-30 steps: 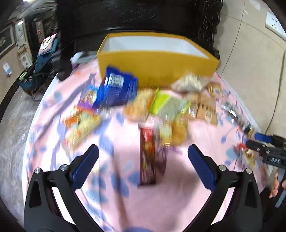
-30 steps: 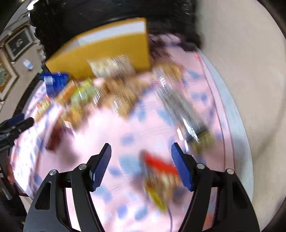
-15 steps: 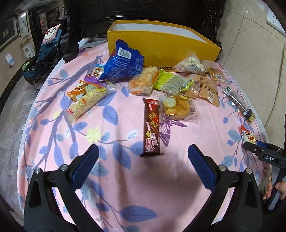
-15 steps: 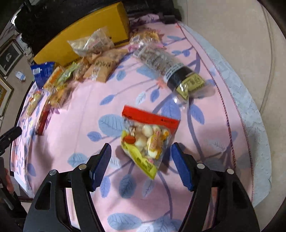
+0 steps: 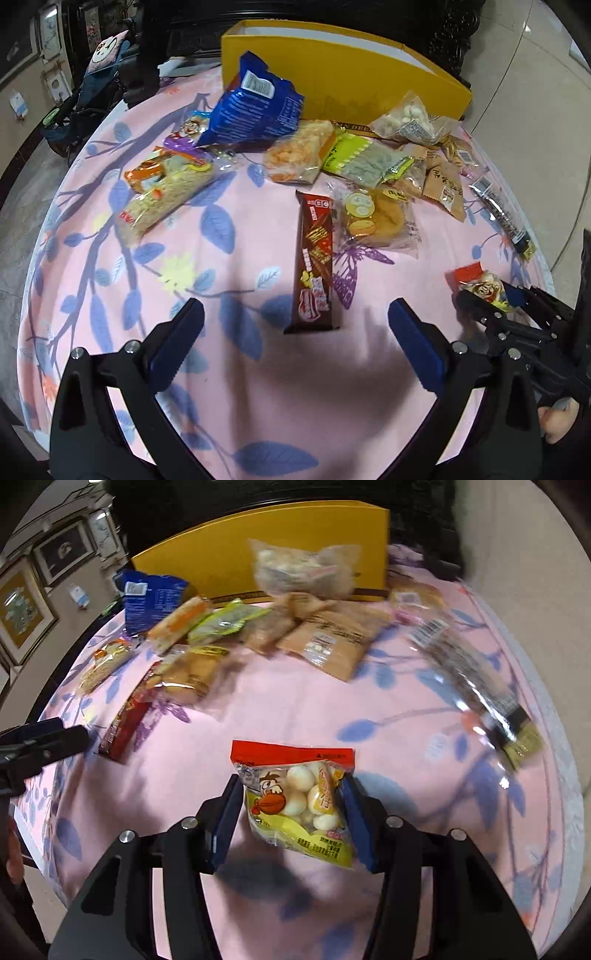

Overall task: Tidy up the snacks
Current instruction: 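Grasp the red-topped bag of white candies with the right tool while the left tool grasps the brown chocolate bar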

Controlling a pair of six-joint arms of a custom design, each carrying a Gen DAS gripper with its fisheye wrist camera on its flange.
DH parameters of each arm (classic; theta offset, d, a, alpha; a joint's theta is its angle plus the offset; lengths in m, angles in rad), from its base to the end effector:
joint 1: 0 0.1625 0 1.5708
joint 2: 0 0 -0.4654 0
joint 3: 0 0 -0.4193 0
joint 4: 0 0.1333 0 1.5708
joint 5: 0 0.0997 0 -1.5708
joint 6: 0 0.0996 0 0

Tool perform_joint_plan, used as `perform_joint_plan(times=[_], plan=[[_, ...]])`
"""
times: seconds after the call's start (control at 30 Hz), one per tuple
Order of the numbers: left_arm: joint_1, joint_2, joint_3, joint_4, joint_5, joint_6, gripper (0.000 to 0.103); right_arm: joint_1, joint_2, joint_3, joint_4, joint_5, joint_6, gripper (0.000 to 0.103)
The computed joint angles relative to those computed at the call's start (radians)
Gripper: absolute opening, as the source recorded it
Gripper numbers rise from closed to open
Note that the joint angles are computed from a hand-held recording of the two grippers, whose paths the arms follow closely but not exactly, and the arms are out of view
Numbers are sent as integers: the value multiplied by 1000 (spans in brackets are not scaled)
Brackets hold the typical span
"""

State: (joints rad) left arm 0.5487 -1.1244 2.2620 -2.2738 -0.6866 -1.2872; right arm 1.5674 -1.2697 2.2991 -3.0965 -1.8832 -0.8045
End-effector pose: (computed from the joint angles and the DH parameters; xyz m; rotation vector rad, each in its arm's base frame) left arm -0.2664 -0.4094 0.1025 -0.0654 2.3009 -0.7868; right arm 0.1010 -0.4873 0.2118 0.9285 -2.4617 0.4498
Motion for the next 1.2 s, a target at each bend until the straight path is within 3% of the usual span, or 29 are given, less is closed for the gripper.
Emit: perform_joint_plan(times=[0.3, 0.6, 0.87, 0.97, 1.2], plan=[[56, 98, -28, -130, 4, 87, 98, -3, 4, -5, 2, 16, -14, 56], [49, 127, -48, -23, 67, 27, 72, -8, 2, 3, -17, 19, -31, 56], [39, 85, -24, 28, 79, -40, 33, 2, 19, 16, -71, -6, -46, 56], [34, 78, -14, 20, 80, -43, 28, 15, 39, 27, -129, -35, -76, 57], [29, 81, -8, 14, 87, -20, 27, 12, 41, 41, -172, -47, -81, 57]])
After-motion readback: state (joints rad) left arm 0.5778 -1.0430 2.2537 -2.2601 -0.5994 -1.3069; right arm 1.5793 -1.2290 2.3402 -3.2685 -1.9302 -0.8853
